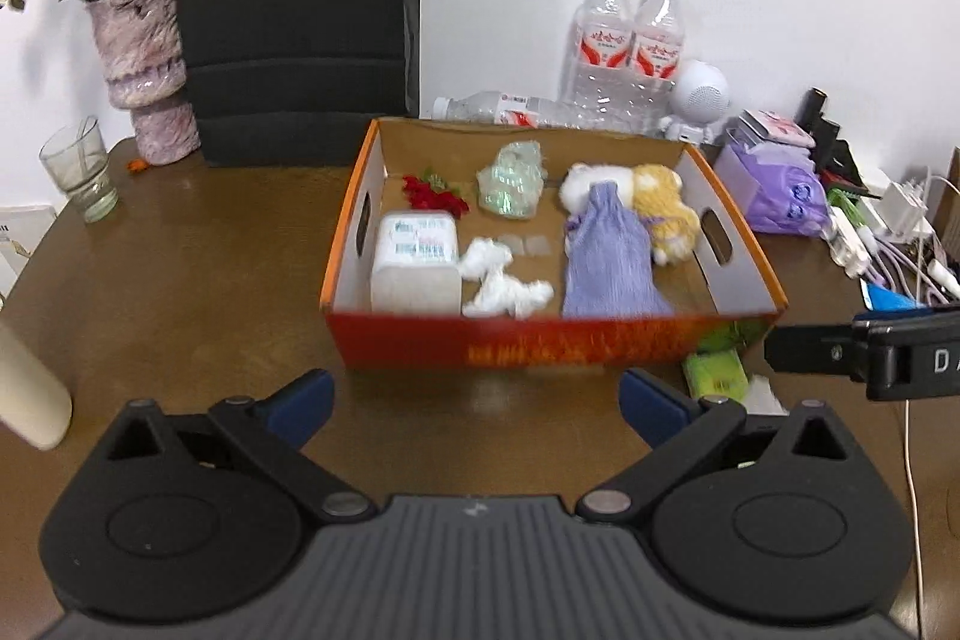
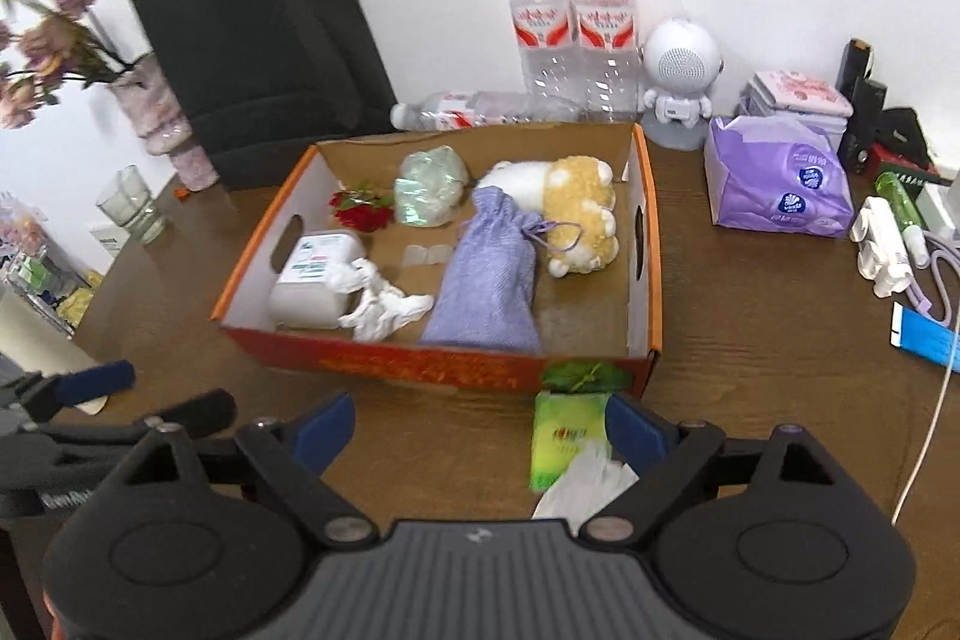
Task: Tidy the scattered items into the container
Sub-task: 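Withdraw both tools toward the green tissue pack and white tissue, then grasp the crumpled white tissue with the right tool while the left tool grasps the green tissue pack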
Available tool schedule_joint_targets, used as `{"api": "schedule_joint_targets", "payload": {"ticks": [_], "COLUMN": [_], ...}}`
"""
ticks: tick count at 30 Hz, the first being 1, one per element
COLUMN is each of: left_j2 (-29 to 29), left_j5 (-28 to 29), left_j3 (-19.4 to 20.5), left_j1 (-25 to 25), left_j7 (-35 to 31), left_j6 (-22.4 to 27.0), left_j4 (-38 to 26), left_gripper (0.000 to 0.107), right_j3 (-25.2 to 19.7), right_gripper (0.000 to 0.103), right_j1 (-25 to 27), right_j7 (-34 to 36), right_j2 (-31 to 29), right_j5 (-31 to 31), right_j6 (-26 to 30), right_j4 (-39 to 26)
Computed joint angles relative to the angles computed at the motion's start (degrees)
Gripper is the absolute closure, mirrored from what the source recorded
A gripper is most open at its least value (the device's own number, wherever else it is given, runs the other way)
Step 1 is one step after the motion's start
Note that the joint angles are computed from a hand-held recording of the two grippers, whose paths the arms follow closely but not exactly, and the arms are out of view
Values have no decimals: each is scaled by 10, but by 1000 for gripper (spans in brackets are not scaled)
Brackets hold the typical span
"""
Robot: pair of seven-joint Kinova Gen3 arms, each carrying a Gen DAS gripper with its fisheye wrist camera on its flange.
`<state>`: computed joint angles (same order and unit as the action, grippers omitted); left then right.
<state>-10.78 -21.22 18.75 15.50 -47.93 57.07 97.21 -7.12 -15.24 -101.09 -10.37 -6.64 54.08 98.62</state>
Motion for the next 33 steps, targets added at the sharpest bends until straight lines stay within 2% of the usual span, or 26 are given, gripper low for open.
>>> {"api": "schedule_joint_targets", "payload": {"ticks": [5, 9, 12, 15, 18, 22, 28, 31, 33], "left_j2": [-87, -152, -231, -299, -339, -371, -380, -396, -400], "left_j5": [-71, -122, -121, -76, -30, 21, 72, 87, 96], "left_j3": [87, 182, 239, 261, 294, 293, 304, 304, 302], "left_j1": [-42, -101, -146, -137, -132, -117, -141, -150, -157], "left_j7": [117, 199, 243, 255, 246, 231, 195, 178, 163], "left_j6": [-53, -67, -101, -107, -73, -65, -66, -82, -99], "left_j4": [106, 165, 228, 276, 290, 304, 311, 323, 332], "left_gripper": [4, 4, 4, 4, 4, 4, 4, 4, 4], "right_j3": [-55, -134, -198, -237, -260, -259, -275, -270, -282], "right_gripper": [11, 11, 10, 8, 8, 8, 6, 6, 6], "right_j1": [3, 41, 77, 68, 54, 39, 49, 38, 47], "right_j7": [-45, -122, -184, -233, -224, -233, -202, -192, -184], "right_j2": [-95, -177, -256, -336, -399, -458, -494, -494, -490], "right_j5": [42, 94, 117, 121, 59, -16, -36, -56, -60], "right_j6": [-96, -189, -253, -298, -282, -247, -228, -227, -220], "right_j4": [117, 220, 300, 378, 417, 444, 458, 467, 465]}}
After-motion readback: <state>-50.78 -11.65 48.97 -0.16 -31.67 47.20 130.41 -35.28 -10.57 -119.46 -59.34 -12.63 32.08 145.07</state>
